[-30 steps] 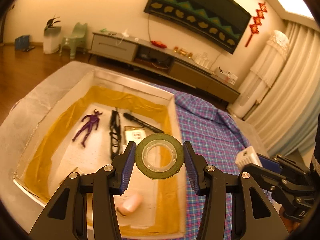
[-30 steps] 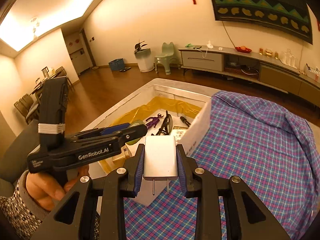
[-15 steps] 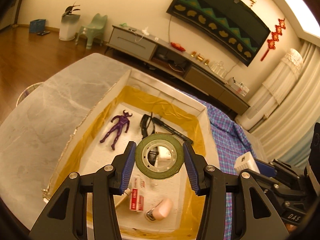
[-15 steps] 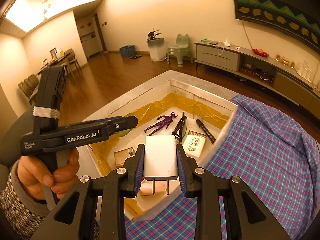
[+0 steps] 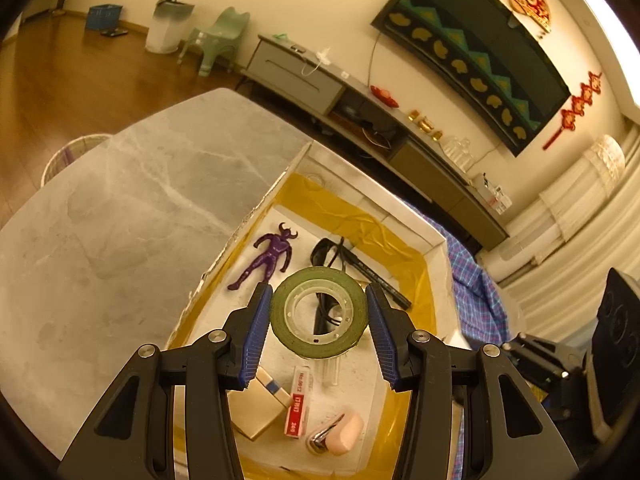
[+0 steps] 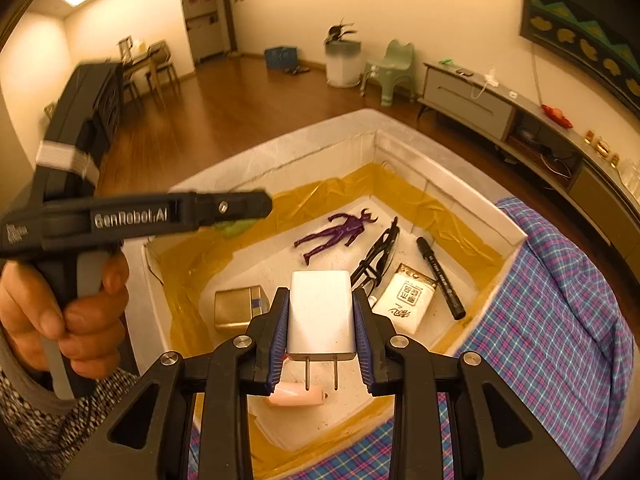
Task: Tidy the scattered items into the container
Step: 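Carry the tape roll in the left tool while the right tool carries the charger over the box, then lower and release the tape roll from the left tool while the right tool drops the charger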
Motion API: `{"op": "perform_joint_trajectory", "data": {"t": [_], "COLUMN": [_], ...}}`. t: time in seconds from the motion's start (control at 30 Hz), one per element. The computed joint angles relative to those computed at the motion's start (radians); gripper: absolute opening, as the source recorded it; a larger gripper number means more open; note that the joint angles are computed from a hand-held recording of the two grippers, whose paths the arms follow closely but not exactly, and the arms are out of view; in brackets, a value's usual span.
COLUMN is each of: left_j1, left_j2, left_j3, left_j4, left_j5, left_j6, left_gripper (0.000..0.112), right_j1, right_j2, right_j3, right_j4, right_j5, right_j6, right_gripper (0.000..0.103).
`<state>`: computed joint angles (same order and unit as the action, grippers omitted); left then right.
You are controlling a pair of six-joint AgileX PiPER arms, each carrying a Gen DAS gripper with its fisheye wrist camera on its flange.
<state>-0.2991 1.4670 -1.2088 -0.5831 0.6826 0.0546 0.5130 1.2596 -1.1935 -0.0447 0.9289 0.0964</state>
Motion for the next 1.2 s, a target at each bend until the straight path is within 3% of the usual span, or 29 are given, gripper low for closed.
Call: {"op": "perform_joint_trajectory", "data": {"t": [0.87, 1.2], "left_j1": [0.035, 0.040], "left_j2": [0.028, 0.033], "left_j3": [0.002, 0.004], "left_j4": [-0.049, -0.066], "left_j5": [0.024, 0.026], "left_j6": [-0.102, -0.112], "left_gripper": [0.049, 0.049], "right_j1": [0.006, -0.074], "right_j2": [0.497, 0.592], "right_j3": [-0.437, -0.541], "right_j4": [-0.044, 0.068], "right_j5": [0.215, 0.251], "right_j6": [-0.149, -0.171], "right_gripper": [0.032, 0.032]}}
